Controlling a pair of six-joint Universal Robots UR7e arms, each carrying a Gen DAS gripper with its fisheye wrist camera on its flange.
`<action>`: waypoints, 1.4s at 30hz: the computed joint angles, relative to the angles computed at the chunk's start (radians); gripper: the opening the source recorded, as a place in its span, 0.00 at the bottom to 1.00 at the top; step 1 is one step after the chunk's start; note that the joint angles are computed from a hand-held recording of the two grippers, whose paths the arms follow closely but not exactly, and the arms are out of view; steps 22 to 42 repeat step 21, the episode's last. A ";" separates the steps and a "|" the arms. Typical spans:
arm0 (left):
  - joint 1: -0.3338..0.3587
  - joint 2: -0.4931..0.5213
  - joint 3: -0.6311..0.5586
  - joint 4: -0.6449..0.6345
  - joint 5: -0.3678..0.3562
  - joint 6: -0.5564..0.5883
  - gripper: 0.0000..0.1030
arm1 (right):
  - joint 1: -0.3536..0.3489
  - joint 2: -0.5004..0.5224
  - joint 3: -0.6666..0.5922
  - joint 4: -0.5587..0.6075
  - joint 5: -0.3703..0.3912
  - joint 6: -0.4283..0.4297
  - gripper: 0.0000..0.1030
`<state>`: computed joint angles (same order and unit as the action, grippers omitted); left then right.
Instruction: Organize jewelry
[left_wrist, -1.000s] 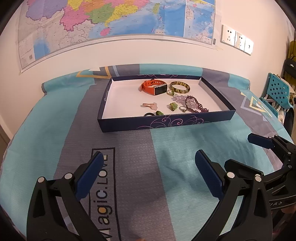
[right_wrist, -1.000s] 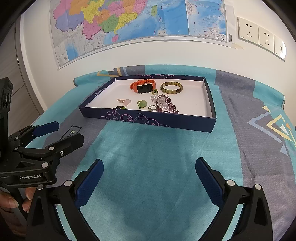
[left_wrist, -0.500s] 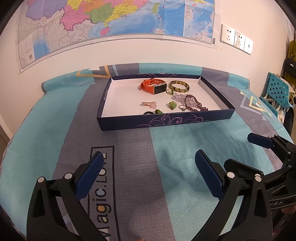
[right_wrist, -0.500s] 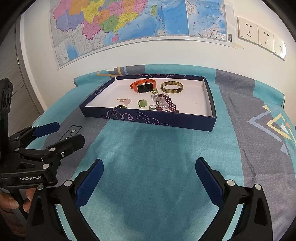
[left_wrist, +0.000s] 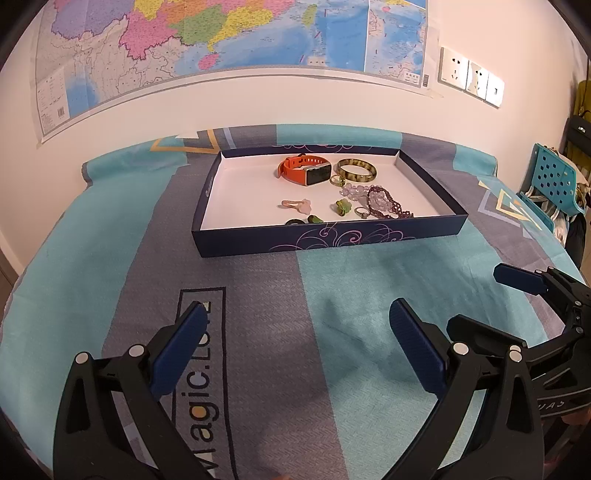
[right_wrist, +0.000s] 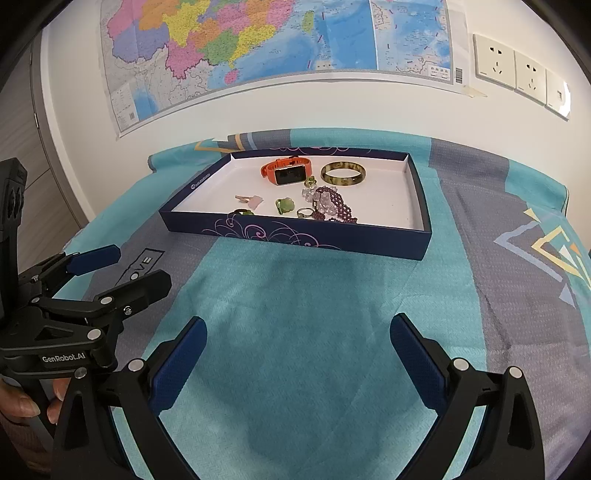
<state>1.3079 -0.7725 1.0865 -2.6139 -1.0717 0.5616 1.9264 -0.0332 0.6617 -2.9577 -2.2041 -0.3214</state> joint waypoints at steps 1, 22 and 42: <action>0.000 0.000 -0.002 0.002 -0.001 -0.001 0.95 | 0.000 0.000 0.000 0.001 0.001 0.000 0.93; 0.018 0.028 -0.083 0.105 -0.005 -0.037 0.95 | -0.026 -0.056 0.039 0.035 -0.073 -0.028 0.93; 0.018 0.028 -0.083 0.105 -0.005 -0.037 0.95 | -0.026 -0.056 0.039 0.035 -0.073 -0.028 0.93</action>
